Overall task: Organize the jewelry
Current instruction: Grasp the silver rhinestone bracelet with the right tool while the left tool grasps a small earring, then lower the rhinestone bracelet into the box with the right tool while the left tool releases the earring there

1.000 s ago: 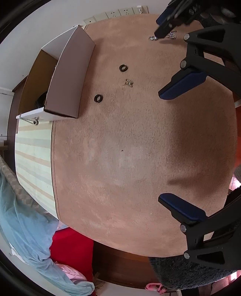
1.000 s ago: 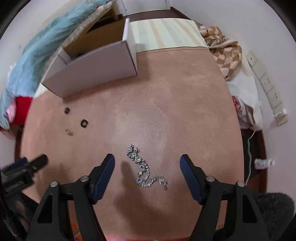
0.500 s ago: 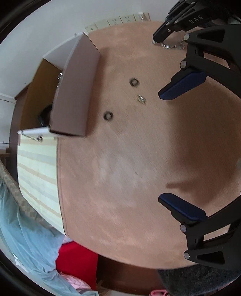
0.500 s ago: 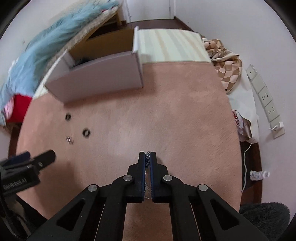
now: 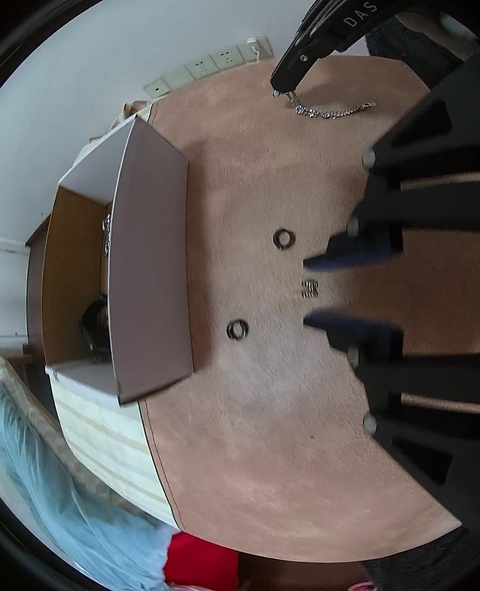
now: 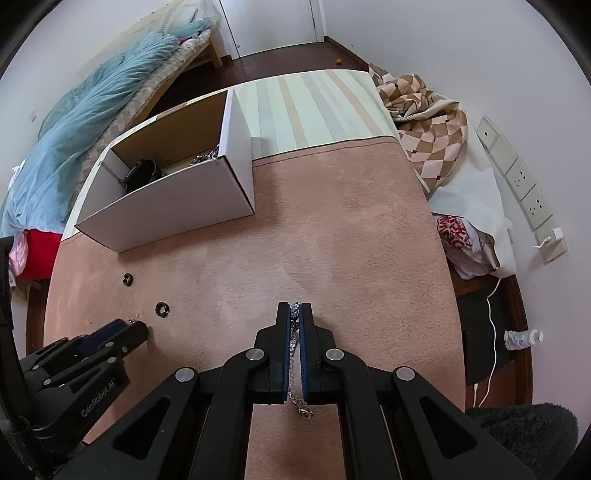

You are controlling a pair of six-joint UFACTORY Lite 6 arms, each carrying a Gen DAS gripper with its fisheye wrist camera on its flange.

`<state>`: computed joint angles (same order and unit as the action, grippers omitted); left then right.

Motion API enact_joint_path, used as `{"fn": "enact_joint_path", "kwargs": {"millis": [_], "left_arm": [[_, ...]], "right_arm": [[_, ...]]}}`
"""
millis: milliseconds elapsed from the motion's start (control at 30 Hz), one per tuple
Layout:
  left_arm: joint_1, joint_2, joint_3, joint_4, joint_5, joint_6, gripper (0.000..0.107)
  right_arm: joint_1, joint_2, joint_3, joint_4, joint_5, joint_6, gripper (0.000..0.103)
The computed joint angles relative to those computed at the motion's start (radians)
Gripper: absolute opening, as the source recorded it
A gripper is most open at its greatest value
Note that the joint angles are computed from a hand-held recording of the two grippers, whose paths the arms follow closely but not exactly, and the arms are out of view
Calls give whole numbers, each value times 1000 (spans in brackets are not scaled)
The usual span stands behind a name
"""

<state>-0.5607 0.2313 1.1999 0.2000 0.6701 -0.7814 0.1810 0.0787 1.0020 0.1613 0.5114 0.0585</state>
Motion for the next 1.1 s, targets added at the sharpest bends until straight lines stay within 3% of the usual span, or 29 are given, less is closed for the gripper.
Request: {"fn": "enact_joint_path", "kwargs": {"millis": [133, 467, 800, 933, 1100], "left_arm": [[-7, 3, -1, 9, -15, -13, 6], [59, -123, -68, -21, -40, 50, 6], [232, -336, -52, -132, 50, 235, 6], [273, -333, 25, -163, 87, 286, 6], [302, -230, 197, -205, 124, 374, 6]], "right_arm": [[-7, 0, 0, 12, -1, -11, 4], [-27, -60, 51, 92, 53, -76, 4], [-70, -78, 222, 234, 175, -159, 4], [-64, -38, 316, 266, 214, -174, 4], [-33, 89, 554, 268, 286, -167, 4]]}}
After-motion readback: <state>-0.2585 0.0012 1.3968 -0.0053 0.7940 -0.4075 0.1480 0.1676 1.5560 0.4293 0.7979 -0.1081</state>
